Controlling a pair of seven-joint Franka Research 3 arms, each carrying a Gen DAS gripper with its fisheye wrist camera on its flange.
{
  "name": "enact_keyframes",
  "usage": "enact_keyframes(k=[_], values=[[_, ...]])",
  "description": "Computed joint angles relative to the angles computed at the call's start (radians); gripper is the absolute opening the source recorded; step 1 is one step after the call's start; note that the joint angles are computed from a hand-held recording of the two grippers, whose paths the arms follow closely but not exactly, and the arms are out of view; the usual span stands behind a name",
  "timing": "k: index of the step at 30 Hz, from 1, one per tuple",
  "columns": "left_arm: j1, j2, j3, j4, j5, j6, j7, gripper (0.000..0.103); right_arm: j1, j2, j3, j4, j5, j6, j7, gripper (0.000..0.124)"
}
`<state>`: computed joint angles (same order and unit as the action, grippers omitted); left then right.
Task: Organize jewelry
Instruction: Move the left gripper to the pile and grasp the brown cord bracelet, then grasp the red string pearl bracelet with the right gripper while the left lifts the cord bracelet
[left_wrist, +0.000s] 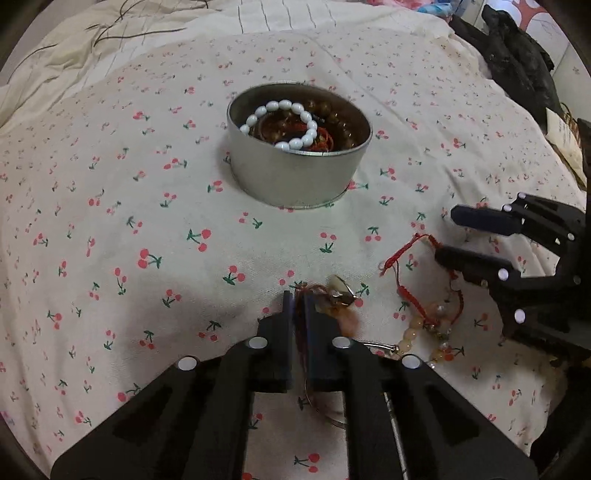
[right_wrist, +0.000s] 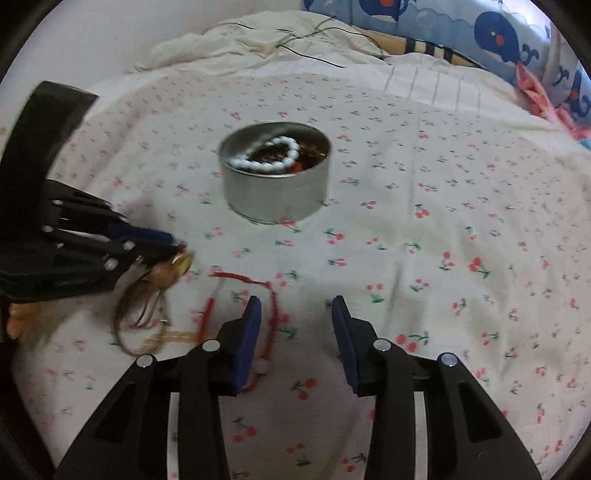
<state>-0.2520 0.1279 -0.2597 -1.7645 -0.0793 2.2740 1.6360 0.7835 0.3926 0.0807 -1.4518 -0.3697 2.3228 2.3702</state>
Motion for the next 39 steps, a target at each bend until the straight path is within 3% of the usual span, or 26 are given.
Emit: enact_keyframes(k=[4,6,8,10,11,12,14,16,19,22,23,24,26,32,33,35,37,39], values=[[0.024,-0.017,0.008,-0.008,-0.068,0.029,0.008,0.005,-0.005,0.017,0.015,0.022,0.035,-0.014,-0.051,0.041],[0.026,-0.018,0.014,-0.008,-0.058,0.024,-0.012,0.005,0.013,0.043,0.010,0.061,0.022,-0.067,-0.069,0.041],[0.026,-0.003,0.020,0.008,-0.027,-0.008,-0.055,0.007,0.018,0.045,0.005,0.059,0.022,-0.066,-0.069,0.041],[0.029,0.000,0.020,0.012,-0.027,-0.022,-0.073,0.019,-0.001,0.020,0.014,0.016,0.065,-0.005,-0.066,0.042],[0.031,0.005,0.020,0.020,-0.024,-0.032,-0.072,0.038,-0.013,0.007,0.020,-0.008,0.090,0.033,-0.064,0.049],[0.029,0.010,0.019,0.027,-0.012,-0.046,-0.075,0.065,-0.019,-0.001,0.023,-0.022,0.106,0.059,-0.064,0.052],[0.015,0.011,0.018,0.020,0.056,-0.051,-0.102,0.076,-0.027,0.008,0.033,-0.018,0.135,0.068,-0.088,0.056],[0.002,0.014,0.015,0.015,0.116,-0.058,-0.112,0.078,-0.013,0.032,0.028,0.015,0.129,0.043,-0.103,0.060],[-0.003,-0.001,0.008,-0.018,0.127,-0.021,-0.106,0.074,0.007,0.056,0.018,0.051,0.117,0.023,-0.112,0.060],[0.000,-0.011,0.001,-0.028,0.076,-0.008,-0.057,0.036,0.025,0.073,0.003,0.074,0.096,0.012,-0.106,0.057],[-0.001,-0.004,0.000,-0.017,0.066,-0.010,-0.052,0.013,0.030,0.074,-0.002,0.076,0.087,0.010,-0.101,0.046],[0.003,-0.008,0.000,-0.018,0.047,-0.007,-0.037,0.005,0.037,0.076,-0.009,0.082,0.075,-0.002,-0.092,0.038],[0.008,-0.019,0.004,-0.030,0.023,0.014,-0.034,0.005,0.043,0.073,-0.020,0.084,0.056,-0.025,-0.066,0.013],[0.036,-0.024,0.018,-0.019,-0.084,0.047,-0.012,0.004,0.009,0.030,-0.002,0.013,0.083,0.054,-0.042,0.010],[0.037,-0.018,0.020,-0.014,-0.082,0.048,-0.020,0.004,0.011,0.029,-0.004,0.013,0.077,0.055,-0.037,0.014],[0.036,-0.002,0.022,0.003,-0.056,0.024,-0.045,0.005,0.000,0.026,0.007,0.006,0.102,0.064,-0.043,0.073],[0.029,0.025,0.023,0.026,0.001,-0.027,-0.078,0.007,0.017,0.021,-0.009,-0.001,0.066,0.066,-0.003,0.073],[0.028,0.027,0.020,0.022,0.013,-0.037,-0.089,0.010,0.023,0.045,-0.004,0.040,0.054,0.008,-0.034,0.068]])
